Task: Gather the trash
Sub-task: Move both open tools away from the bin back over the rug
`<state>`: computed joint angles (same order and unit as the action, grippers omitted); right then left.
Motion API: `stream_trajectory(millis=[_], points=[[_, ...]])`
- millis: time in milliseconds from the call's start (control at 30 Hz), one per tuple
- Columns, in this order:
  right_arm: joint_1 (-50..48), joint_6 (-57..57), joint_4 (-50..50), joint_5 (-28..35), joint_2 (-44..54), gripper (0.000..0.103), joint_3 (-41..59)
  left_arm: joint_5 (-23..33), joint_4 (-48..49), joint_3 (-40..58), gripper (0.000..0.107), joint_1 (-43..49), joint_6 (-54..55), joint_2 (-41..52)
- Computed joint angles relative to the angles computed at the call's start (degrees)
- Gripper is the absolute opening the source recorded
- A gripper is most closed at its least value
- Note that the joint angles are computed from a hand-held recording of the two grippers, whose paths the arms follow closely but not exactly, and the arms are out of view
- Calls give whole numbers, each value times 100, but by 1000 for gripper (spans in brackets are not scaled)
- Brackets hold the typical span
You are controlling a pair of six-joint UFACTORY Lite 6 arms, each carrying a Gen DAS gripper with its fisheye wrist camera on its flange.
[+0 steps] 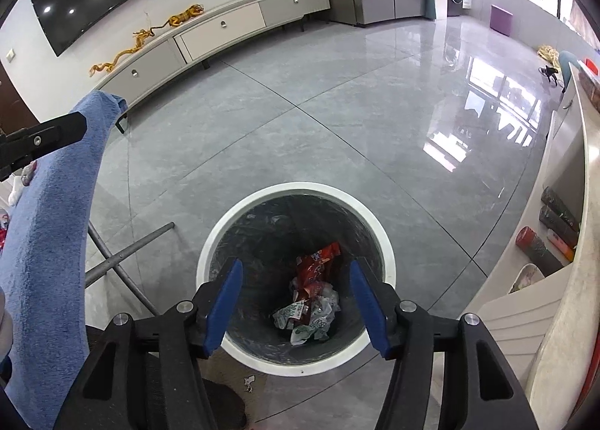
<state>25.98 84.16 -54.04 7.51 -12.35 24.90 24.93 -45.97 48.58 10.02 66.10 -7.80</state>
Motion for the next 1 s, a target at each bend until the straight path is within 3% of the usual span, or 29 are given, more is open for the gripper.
stream_trajectory(millis=[100, 200, 700, 1000], points=[[218, -6, 124, 190, -120, 59, 29, 78, -127, -164, 59, 241, 122, -356], [467, -196, 428, 482, -305, 59, 128, 250, -372, -271, 71, 602, 359, -699], [1908, 84, 382, 1942, -518, 63, 1117, 1852, -1153, 1, 72, 2732, 1293, -1591], [2850, 262, 302, 2965, -344, 64, 1895, 3303, -1594, 297, 73, 4422, 1977, -1730]])
